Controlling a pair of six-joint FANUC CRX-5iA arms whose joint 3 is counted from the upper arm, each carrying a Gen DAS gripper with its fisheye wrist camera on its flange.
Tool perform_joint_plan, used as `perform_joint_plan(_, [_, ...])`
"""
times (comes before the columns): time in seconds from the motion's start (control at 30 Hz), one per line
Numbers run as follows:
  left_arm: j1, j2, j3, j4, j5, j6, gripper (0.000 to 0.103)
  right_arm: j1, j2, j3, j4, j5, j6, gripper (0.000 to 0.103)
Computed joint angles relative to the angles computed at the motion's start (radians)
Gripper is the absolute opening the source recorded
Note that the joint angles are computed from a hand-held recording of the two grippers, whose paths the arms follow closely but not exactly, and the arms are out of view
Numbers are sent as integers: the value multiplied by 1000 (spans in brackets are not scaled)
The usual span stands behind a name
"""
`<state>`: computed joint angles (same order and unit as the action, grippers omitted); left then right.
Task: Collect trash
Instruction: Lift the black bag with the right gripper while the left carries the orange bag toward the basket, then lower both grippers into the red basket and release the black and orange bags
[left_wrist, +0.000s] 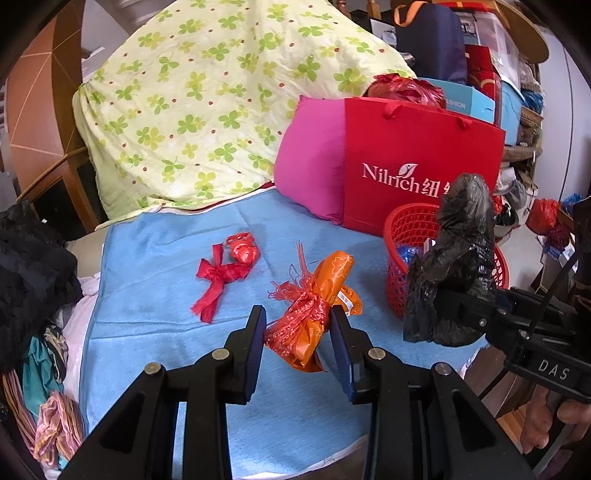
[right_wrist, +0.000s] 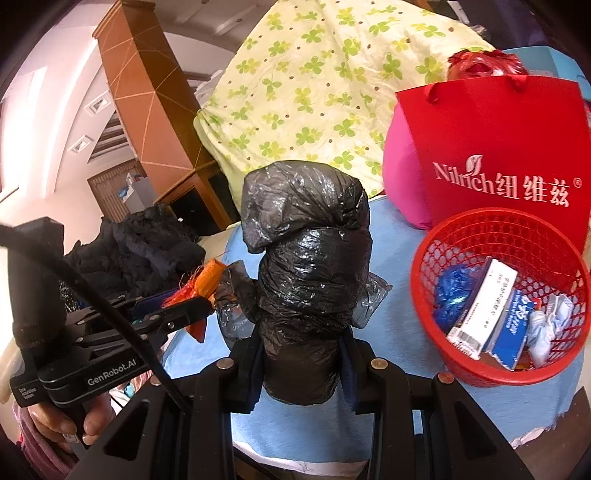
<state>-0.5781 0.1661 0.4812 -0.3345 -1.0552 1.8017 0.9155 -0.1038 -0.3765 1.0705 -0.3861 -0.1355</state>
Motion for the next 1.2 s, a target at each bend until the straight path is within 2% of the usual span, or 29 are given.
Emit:
perform_joint_plan(0.27, [-48,81,100,7,-19,-55,37,-76,-79,-94,114,21,-137,36])
perform_joint_plan(0.47, [-62,165,179,108,8,-151,37,-133,-168,-180,185,-29,-236,36])
perform_joint_plan(0.6, [-63,242,260,192,9,-209,37,-156,-221,-220,175,-92,-254,36])
perform_joint_plan(0.77, [-62,396,446,283,-61,-260,38,-173,-255,-243,118,-157,-219,37])
perform_joint_plan(0.9, [-68,513,606,295,-116,-288,38,-202,-248,-243,51,-156,-180,37])
perform_joint_plan(0.97, [-71,590,722,292,-162,-305,46,-224,-229,-231,12,-141,-152,37])
perform_joint_plan(1.03, [-75,647,814,263,-202,-297,61,-248,-203,-211,-33,-118,-116,37])
perform_joint_plan(1.1, [-73,677,864,249,-236,-283,61,-276,-170,-186,-63,-88,-85,38])
perform_joint_plan(1.13, [-71,669,847,251,-230,-278,61,-291,-155,-177,-66,-71,-83,45])
perform_joint_plan(1.17, [-68,636,787,252,-204,-276,61,-296,-141,-164,-85,-69,-76,63])
perform_joint_plan(1.2, [-68,592,715,239,-170,-277,61,-300,-133,-157,-92,-66,-80,69])
